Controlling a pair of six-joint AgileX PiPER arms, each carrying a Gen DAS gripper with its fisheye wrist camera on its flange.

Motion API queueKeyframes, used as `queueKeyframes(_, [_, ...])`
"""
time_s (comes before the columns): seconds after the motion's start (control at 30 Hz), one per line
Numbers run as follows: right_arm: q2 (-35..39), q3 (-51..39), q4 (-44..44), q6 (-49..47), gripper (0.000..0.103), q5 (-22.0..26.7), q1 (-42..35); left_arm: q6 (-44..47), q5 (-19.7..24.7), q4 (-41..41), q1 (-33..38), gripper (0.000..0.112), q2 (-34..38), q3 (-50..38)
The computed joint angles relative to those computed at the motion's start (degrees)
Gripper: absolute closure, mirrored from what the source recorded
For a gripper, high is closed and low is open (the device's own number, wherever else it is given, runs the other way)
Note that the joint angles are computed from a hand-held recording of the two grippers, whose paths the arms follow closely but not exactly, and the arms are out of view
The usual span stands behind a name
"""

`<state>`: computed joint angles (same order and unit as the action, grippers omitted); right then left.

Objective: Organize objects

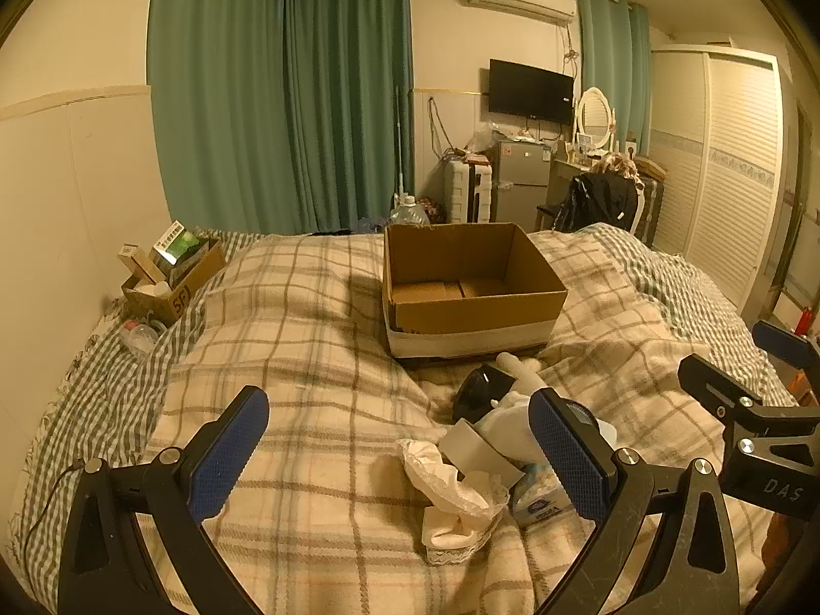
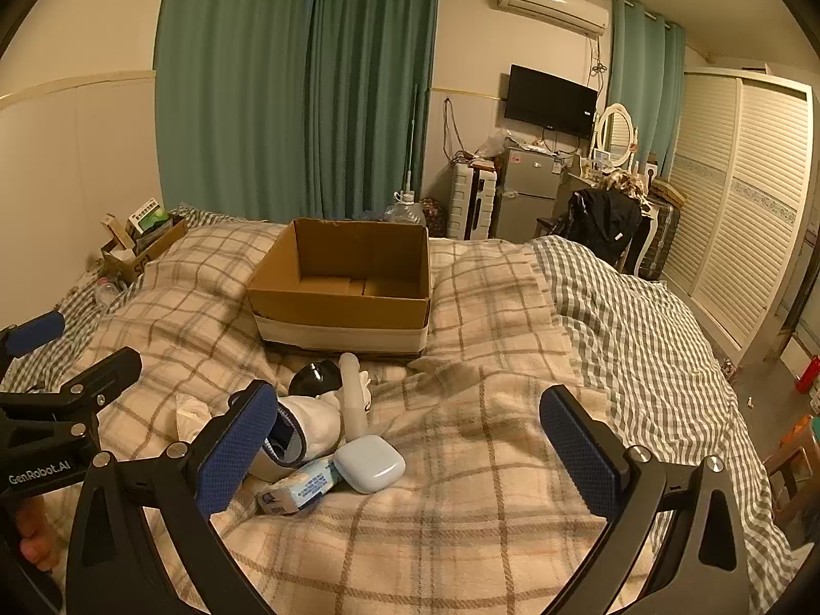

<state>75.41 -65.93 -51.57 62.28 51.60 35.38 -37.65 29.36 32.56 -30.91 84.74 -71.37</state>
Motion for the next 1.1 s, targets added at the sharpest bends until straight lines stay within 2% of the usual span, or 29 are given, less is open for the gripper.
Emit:
queueKeyframes(0.17, [-0.11, 0.56, 1.0, -0.91, 0.001, -1.0, -0.93, 1.47, 0.35, -1.48, 0.17, 0.009, 0.14, 0.77])
queueKeyframes(0.27, [-0.15, 0.97, 1.95, -1.57, 0.001, -1.7, -2.02, 6.02, 0.94, -5.97, 1.12, 0.009, 1.01, 0.44])
queueKeyframes(0.53, [1.01, 2.32, 5.57, -4.13, 0.001, -5.12, -5.71, 16.73, 7.15, -18.39, 3.55, 0.011, 8.14, -3.7])
queueKeyframes(0.73, [2.29, 3.43, 9.61, -6.89, 0.001, -8.85, -8.84, 25.89, 10.19, -27.16, 3.99, 0.02, 13.09, -7.18])
queueKeyframes(0.77, [2.52, 3.49, 10.13, -7.32, 0.001, -9.22, -9.05, 28.4, 10.7, -29.65, 4.21, 0.028, 14.22, -7.9])
queueKeyframes(0.83, [3.02, 3.54, 10.45, -7.7, 0.001, -9.56, -8.87, 31.41, 12.35, -33.17, 4.88, 0.06, 16.69, -9.54])
queueKeyframes(0.87, [3.3, 3.43, 10.38, -7.91, 0.001, -9.68, -8.62, 32.19, 12.58, -34.34, 5.3, 0.09, 17.3, -9.8])
queueKeyframes(0.93, [3.69, 3.13, 10.21, -8.4, 0.001, -9.91, -7.98, 33.83, 12.41, -36.53, 6.14, 0.094, 16.85, -9.47])
queueKeyframes(1.1, [6.31, 0.15, 13.67, -13.91, 0.004, -11.38, -6.4, 31.69, 6.78, -34.65, 6.68, 0.095, 9.29, -5.05])
